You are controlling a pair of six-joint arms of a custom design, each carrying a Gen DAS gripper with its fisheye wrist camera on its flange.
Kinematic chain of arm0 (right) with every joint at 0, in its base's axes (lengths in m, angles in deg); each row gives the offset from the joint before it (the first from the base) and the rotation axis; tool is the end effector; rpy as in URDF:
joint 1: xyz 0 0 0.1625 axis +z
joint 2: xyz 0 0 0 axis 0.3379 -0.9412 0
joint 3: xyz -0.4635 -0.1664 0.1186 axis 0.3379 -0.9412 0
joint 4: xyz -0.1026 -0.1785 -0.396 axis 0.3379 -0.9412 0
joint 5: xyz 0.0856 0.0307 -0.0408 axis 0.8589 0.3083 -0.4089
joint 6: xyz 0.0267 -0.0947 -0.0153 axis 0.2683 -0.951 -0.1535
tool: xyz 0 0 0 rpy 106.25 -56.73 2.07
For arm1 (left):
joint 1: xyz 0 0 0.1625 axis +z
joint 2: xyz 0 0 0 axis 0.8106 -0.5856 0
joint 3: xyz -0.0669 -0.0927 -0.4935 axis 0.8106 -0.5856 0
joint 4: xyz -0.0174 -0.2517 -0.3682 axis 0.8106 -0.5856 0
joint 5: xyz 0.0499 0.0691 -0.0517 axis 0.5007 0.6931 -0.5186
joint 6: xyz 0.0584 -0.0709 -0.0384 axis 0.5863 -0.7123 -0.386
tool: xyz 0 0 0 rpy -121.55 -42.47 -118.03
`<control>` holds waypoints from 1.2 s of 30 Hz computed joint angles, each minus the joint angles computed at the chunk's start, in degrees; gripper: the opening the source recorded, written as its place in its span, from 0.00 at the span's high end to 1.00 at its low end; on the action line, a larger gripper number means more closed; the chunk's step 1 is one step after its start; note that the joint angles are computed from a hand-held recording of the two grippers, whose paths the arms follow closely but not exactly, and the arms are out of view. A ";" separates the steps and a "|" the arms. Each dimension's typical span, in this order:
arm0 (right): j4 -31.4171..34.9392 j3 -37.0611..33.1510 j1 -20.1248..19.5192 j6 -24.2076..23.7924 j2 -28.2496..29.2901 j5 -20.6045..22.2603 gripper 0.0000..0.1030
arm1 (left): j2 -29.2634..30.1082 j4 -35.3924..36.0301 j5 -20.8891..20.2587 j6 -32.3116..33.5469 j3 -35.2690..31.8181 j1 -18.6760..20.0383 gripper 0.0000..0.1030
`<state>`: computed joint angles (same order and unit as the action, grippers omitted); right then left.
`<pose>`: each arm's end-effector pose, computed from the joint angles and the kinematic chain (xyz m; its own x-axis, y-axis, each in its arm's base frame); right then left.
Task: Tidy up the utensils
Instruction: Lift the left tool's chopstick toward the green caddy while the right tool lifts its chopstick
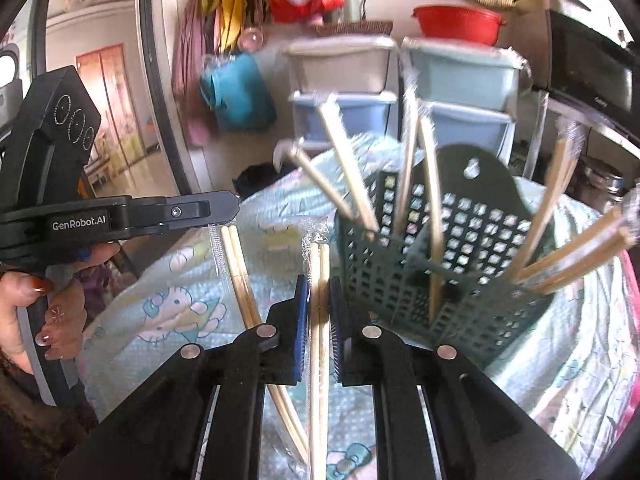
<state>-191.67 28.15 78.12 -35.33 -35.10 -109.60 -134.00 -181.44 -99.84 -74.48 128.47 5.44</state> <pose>0.2080 -0.6558 0.1643 -0.6555 -0.5108 0.5562 -0.7510 0.5179 -0.4095 -0.1948 -0.6527 0.2286 -0.8967 0.3595 -0.2582 0.4401 0.6616 -0.6071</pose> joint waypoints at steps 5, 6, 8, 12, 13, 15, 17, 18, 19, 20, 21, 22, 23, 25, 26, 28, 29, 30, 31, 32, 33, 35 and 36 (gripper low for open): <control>-2.60 2.17 -0.27 0.04 -2.60 1.67 0.90 | 0.05 -0.10 -0.84 1.34 -0.28 -1.51 1.00; -3.32 2.67 -0.38 0.07 -3.20 2.11 0.90 | 0.13 -0.08 -1.10 1.73 -0.43 -1.91 1.00; -4.77 3.19 -0.38 0.24 -3.71 2.56 0.90 | 0.23 0.19 -2.25 1.66 -0.73 -2.30 1.00; -7.92 4.16 -0.32 1.13 -5.05 3.85 0.90 | 0.57 0.20 -2.89 3.10 -1.54 -3.50 1.00; -8.62 4.62 -0.38 1.16 -5.54 4.09 0.90 | 0.70 0.52 -3.39 3.39 -1.99 -3.77 1.00; -9.73 4.61 -0.38 1.15 -5.99 4.44 0.90 | 1.13 1.05 -4.06 3.72 -3.01 -4.24 1.00; -11.25 4.58 -0.26 0.56 -6.44 4.80 0.90 | 1.44 1.21 -4.20 4.35 -3.75 -4.65 1.00; -12.02 4.51 -0.24 0.46 -6.63 5.13 0.90 | 1.63 1.22 -4.29 4.62 -4.15 -4.87 1.00; -12.29 4.30 -0.29 0.49 -6.77 5.53 0.90 | 1.84 1.24 -4.55 4.90 -4.64 -5.18 1.00; -12.48 4.12 -0.33 0.61 -6.95 5.96 0.90 | 2.03 1.17 -4.68 5.18 -5.07 -5.45 1.00; -13.06 4.13 -0.38 0.78 -7.19 6.40 0.90 | 2.22 0.89 -4.82 5.47 -5.48 -5.75 1.00; -13.35 3.85 -0.42 0.93 -7.23 6.73 0.90 | 2.21 0.76 -4.97 5.77 -5.69 -5.95 1.00; -13.65 3.61 -0.41 1.10 -7.34 7.19 0.90 | 2.31 0.64 -4.98 6.06 -6.00 -6.22 1.00; -14.12 2.92 -0.39 1.32 -7.48 8.18 0.90 | 2.76 0.38 -4.98 6.54 -7.06 -6.75 1.00; -14.33 2.64 -0.33 1.36 -7.46 8.37 0.90 | 2.94 0.53 -5.03 6.64 -7.56 -6.96 1.00; -14.11 1.78 -0.19 1.64 -7.50 8.90 0.90 | 3.33 0.87 -5.41 6.81 -8.71 -7.26 1.00; -14.14 1.37 -0.15 1.85 -7.47 9.29 0.90 | 3.59 1.04 -5.36 7.09 -9.40 -7.45 1.00; -14.13 0.93 -0.04 1.92 -7.41 9.56 0.90 | 3.75 1.06 -5.44 7.25 -9.84 -7.49 1.00; -14.38 0.39 0.13 1.96 -7.22 9.62 0.90 | 4.10 1.34 -5.47 7.45 -10.70 -7.63 1.00; -14.57 -0.08 0.27 2.16 -7.07 9.72 0.90 | 4.23 1.47 -5.53 7.43 -11.20 -7.70 1.00; -14.37 -0.78 0.34 2.43 -6.90 10.16 0.90 | 4.45 1.42 -5.63 7.36 -11.79 -7.72 1.00; -14.91 -1.84 0.58 2.84 -6.38 10.28 0.90 | 4.60 1.87 -5.90 7.27 -12.66 -7.66 1.00; -14.92 -2.31 0.63 2.99 -6.12 10.41 0.90 | 4.89 1.85 -5.67 7.25 -13.34 -7.66 1.00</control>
<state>-206.59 25.84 78.75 -32.34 -41.22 -99.20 -129.11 -179.59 -105.51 -67.23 115.13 -2.22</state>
